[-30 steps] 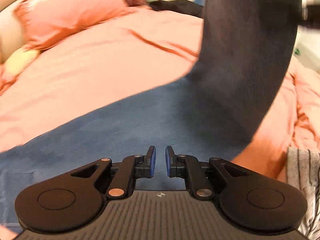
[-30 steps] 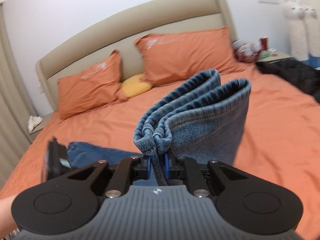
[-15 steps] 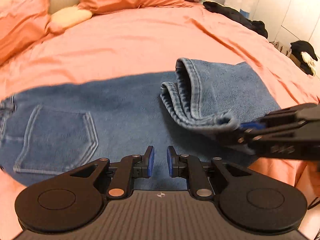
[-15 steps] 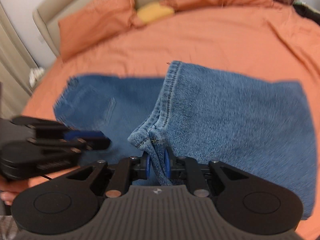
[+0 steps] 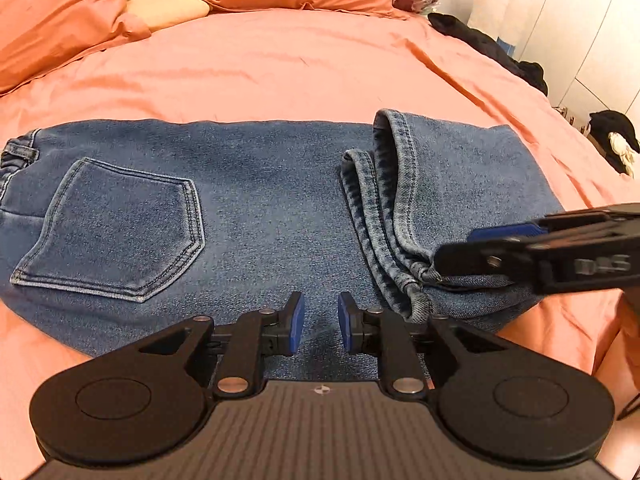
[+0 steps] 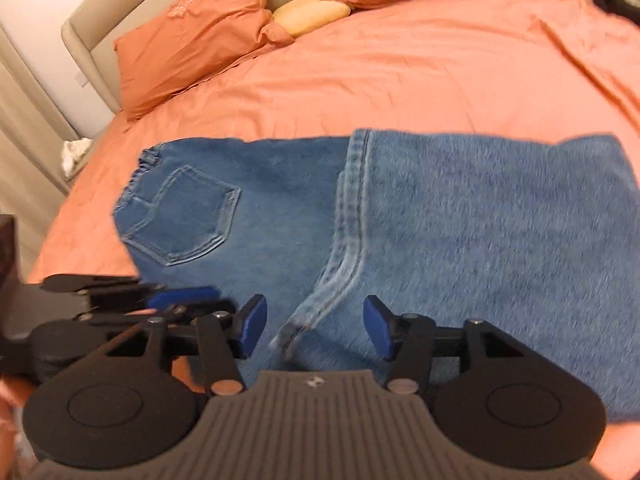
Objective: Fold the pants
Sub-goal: 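Lay the hems onto the jeans near the back pocket and open the right tool, then grasp the folded hem edge of the jeans with the left tool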
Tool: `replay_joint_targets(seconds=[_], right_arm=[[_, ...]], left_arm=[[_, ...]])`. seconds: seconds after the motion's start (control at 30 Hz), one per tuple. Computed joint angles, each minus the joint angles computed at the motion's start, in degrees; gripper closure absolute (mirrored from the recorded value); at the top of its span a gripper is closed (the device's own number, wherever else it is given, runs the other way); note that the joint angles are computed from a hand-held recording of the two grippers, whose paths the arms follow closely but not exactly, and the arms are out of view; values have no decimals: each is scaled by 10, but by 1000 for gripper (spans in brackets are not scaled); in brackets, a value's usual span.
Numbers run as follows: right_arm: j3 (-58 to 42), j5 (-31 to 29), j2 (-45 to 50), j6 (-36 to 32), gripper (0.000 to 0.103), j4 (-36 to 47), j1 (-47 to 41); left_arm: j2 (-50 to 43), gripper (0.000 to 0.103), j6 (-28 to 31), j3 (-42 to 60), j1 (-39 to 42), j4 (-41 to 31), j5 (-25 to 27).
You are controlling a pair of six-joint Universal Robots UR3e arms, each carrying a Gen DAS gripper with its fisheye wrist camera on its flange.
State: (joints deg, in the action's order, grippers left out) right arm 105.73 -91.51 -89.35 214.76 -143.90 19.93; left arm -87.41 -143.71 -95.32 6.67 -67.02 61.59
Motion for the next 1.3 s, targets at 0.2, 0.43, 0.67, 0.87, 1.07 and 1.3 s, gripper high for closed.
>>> replay_joint_targets(seconds=[0.2,0.43,0.67,0.87,1.07,1.3], right_arm=[[-18,20,44,-8,87,10,-4],[17,85,-48,-7,91,18,-20],[46,105,11,-12,90,-27,-28],[57,103,-3,-25,81,-36,-27],[66,80,-90,-58,70,17,-52],[92,77,-295,-205,71,210,-232]], left_arm=[[13,80,-5,1,11,-16,-4],[23,80,-10,4,24,-22,-32],[-27,80,-60,35,-6,-5,-37],[-61,67,-73,62,-37,-4,-24],[-90,46,-107,98,-68,19,-16],[-181,30,-227,161,-108,62,-19]])
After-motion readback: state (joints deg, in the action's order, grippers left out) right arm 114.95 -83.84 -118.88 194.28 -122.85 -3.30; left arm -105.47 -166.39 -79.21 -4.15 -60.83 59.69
